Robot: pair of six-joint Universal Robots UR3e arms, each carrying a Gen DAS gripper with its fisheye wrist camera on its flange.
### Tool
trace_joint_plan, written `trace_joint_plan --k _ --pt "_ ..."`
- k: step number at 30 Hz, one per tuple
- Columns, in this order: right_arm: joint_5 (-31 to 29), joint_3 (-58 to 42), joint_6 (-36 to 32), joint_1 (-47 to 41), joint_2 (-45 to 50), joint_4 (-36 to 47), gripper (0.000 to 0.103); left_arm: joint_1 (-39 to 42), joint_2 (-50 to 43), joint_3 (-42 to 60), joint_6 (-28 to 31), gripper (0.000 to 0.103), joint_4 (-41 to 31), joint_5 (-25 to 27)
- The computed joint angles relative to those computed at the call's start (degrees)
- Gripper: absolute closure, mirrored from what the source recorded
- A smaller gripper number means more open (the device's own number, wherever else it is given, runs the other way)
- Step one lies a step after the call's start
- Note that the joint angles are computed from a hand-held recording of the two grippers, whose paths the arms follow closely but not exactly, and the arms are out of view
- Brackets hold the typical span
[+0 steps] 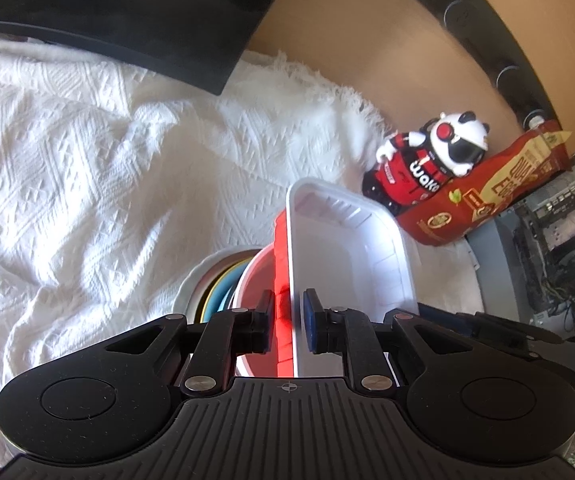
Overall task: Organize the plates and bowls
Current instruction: 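Lower the plastic tray onto the white bowl and open both grippers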
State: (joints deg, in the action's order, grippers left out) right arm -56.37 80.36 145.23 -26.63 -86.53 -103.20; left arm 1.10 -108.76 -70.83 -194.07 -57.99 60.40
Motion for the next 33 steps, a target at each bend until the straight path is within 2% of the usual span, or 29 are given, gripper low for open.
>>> trace_joint_plan --k 9,29,33 --pt "-0.69 0.52 0.95 1.02 -1.3 -0.29 0.075 1.56 1.03 -1.89 0.77 0.086 0.13 -2.64" --pt "-4.03 3.88 5.79 1.79 -4.05 -1.85 0.075 1.31 0.05 -1.43 4.53 0.087 -2.79 -4.24" --pt "-4.76 4.84 6.61 1.4 -4.73 -2.58 0.075 2.38 2.42 -5.24 3.52 0.086 -0.3 -5.09"
